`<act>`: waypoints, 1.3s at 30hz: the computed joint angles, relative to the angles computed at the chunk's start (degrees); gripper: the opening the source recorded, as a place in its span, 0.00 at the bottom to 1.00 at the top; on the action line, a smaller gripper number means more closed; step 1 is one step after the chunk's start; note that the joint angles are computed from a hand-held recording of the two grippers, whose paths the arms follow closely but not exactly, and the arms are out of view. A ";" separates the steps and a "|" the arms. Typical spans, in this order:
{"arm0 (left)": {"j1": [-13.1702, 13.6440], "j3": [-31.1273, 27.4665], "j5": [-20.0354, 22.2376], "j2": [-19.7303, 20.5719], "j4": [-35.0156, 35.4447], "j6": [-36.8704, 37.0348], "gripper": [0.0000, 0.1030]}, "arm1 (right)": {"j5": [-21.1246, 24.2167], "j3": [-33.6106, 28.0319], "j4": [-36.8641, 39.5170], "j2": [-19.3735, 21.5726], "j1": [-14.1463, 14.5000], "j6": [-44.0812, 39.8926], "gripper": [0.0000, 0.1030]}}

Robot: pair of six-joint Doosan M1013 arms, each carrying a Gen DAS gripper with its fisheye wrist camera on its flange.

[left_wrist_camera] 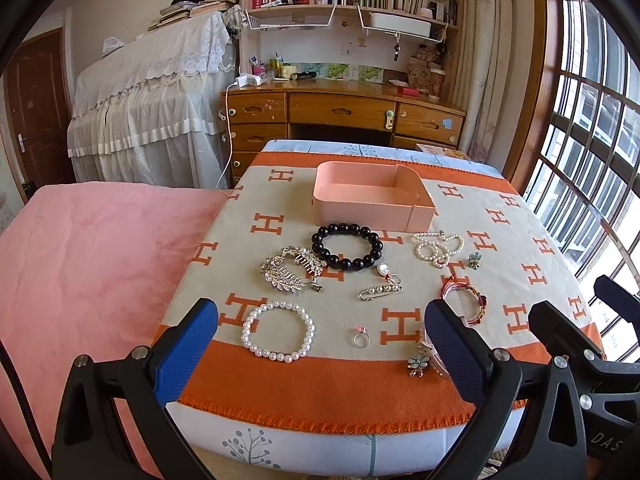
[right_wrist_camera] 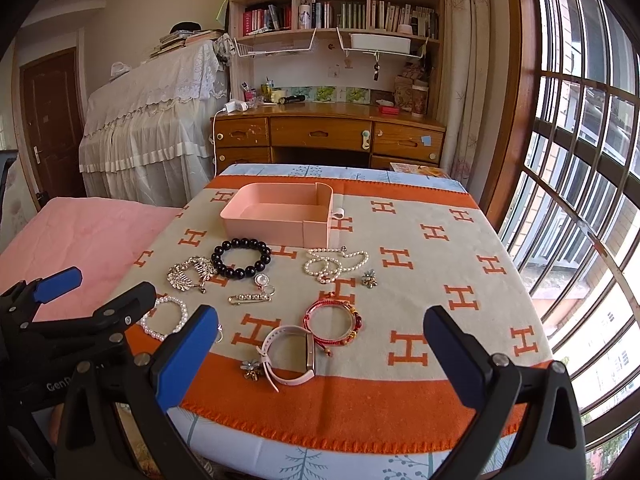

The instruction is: Organize jewelry

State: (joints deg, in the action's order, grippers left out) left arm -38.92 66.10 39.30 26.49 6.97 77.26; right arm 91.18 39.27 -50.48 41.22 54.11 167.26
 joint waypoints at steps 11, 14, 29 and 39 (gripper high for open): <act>0.27 -1.29 1.33 1.11 -1.23 0.88 0.99 | -1.74 0.99 1.86 0.01 -1.24 0.14 1.00; 0.35 -1.51 1.47 1.37 -1.09 0.72 0.99 | -2.25 1.39 2.21 -0.09 -1.51 0.10 1.00; -0.11 -5.42 5.31 4.25 -0.51 1.28 0.99 | -4.56 3.96 4.77 -0.99 -2.72 1.17 1.00; 1.14 -12.95 11.74 9.37 -7.86 7.83 0.99 | -7.29 8.36 10.73 -3.29 -5.45 3.12 0.95</act>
State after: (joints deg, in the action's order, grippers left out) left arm -37.78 53.16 51.05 35.86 -0.89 85.08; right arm 83.89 47.63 -39.75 37.93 48.66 170.38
